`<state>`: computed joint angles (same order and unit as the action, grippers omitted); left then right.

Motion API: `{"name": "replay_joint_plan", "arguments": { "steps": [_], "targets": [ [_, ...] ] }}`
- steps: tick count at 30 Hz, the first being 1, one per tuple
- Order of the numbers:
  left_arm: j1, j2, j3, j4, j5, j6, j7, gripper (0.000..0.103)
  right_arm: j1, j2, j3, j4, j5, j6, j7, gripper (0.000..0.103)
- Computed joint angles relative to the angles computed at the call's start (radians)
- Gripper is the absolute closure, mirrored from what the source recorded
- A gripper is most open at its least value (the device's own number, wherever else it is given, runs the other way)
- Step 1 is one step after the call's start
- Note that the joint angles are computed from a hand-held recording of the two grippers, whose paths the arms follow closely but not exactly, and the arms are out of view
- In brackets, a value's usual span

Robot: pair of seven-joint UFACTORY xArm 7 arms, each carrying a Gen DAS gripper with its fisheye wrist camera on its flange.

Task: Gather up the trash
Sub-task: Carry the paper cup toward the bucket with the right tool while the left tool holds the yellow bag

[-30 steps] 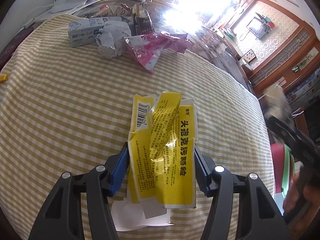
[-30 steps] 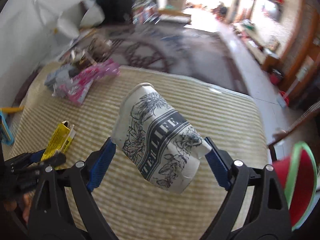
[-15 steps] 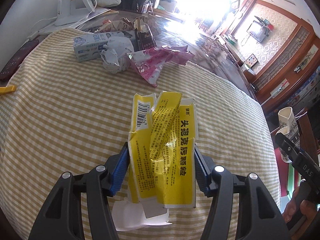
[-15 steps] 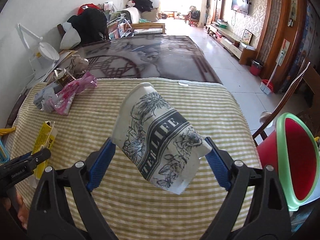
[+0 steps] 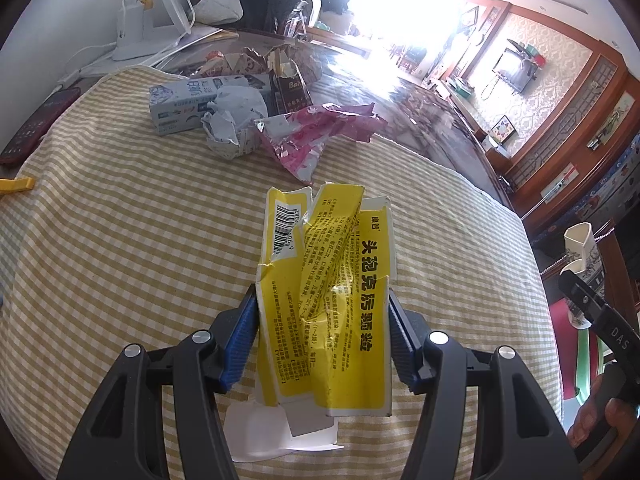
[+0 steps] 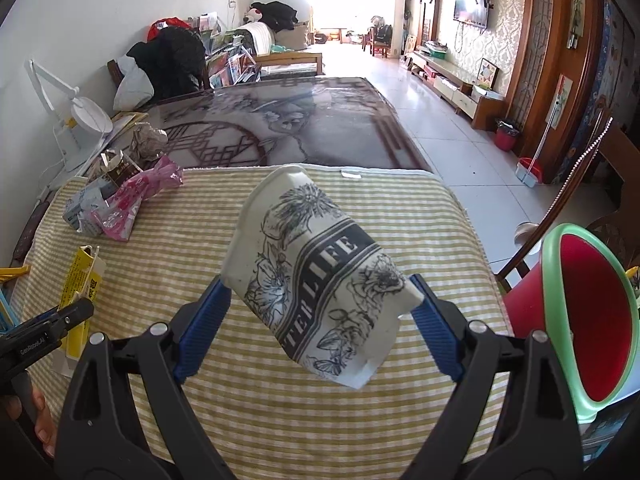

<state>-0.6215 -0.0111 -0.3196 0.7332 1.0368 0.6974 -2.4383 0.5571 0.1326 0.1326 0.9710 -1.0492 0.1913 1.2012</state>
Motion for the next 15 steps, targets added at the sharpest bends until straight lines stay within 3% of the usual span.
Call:
{"name": "replay_joint_plan", "arguments": {
  "steps": [5,15],
  "targets": [
    [-0.015,-0.006,-0.014,0.018,-0.038,0.070,0.043,0.047,-0.018,-0.029,-0.008,-0.022,-0.064,0.003,0.041,0.016],
    [-0.077,0.035,-0.043,0.168,-0.106,0.285,0.178,0.047,-0.142,-0.115,0.001,-0.113,-0.085,-0.101,0.075,0.016]
  ]
}}
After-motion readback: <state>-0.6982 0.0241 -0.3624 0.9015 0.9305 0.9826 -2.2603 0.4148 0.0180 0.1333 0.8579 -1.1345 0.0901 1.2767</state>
